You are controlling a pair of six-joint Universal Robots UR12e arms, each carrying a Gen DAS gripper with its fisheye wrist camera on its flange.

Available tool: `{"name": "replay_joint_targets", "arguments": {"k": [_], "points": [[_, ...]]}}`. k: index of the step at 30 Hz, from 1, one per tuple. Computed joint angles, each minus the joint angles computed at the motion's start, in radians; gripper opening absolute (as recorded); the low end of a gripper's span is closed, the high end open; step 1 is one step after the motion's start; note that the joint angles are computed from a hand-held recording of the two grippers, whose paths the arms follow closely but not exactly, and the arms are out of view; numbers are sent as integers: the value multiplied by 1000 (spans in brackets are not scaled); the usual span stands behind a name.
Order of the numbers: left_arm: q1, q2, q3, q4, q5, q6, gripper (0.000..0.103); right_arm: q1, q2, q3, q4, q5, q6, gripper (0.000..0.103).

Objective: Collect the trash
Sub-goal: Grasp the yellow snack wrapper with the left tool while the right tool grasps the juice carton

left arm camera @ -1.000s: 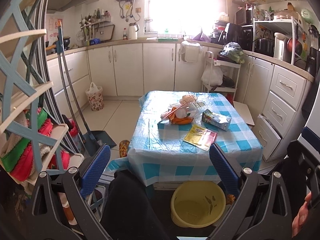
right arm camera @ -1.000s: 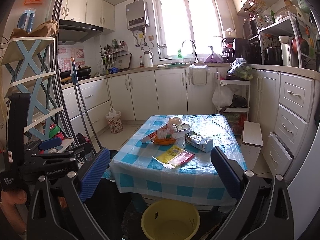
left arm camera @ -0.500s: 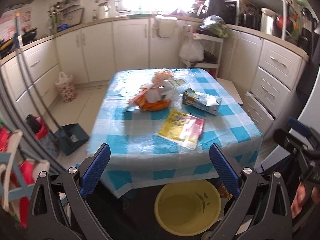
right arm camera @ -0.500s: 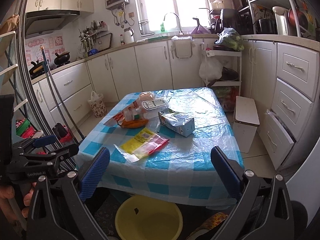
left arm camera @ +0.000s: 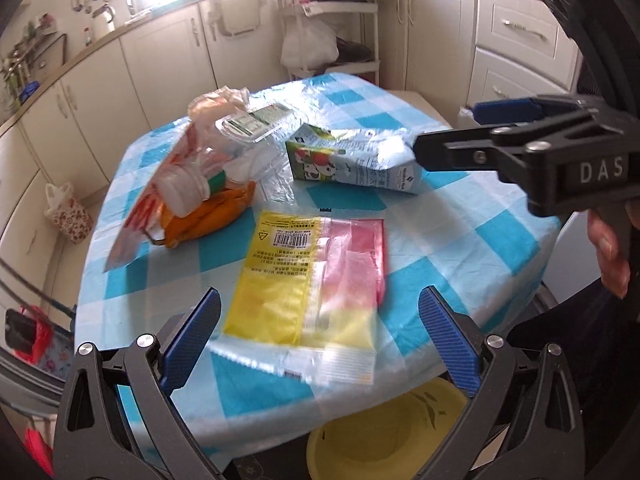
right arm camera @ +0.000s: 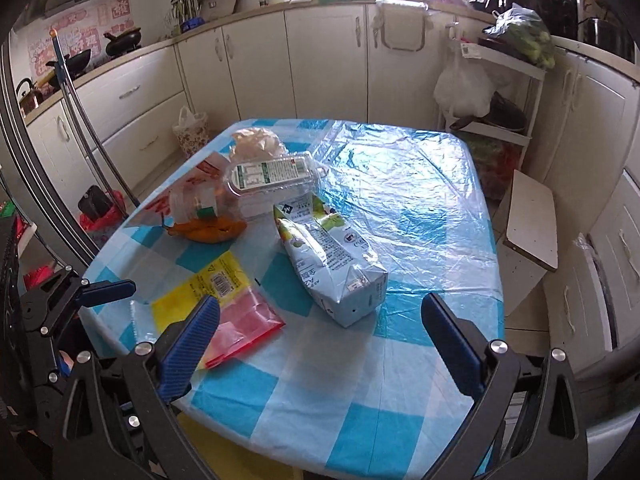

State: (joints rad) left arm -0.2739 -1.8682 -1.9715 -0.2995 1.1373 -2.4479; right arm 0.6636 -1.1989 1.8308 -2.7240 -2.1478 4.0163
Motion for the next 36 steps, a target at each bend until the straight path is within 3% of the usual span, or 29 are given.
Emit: {"name": "replay_joint_targets", "arguments": {"k": [5,8,14,15,16,17,19,20,25,28,36], "points": [[-23,-60,69,-57,39,-14,96,-47,10,-28,80,54,-77,97],[-35,-82,102,-107,66,-45,96,-71,15,-29,91,88,-69,97],[-41,-98,109,-94,37,-46,93,-97,25,-41,114,158,-96,97],[-42,-99,110,-98,28,-45,89,-99,24,-38,107,168,-98,96],[-40,-96,106,-98,22,-39,81,-103,23,-32,90,185,-97,88],[-39,-93,106,-103,12,-31,77,-108,18,-24,80,213,-86,73],[-38,-88,106,-116,1,-19,62,-120,9,-5,47,269,-59,64],[-37,-86,105,-121,-2,-14,58,-121,5,3,33,280,-49,62],[-19,-71,103,-163,-39,-23,17,-110,-20,27,30,274,-11,58],[2,-60,99,-189,-66,-49,12,-106,-37,53,-3,276,28,58],[53,-10,70,-211,-149,-117,11,-106,-65,116,-162,307,107,58]]}}
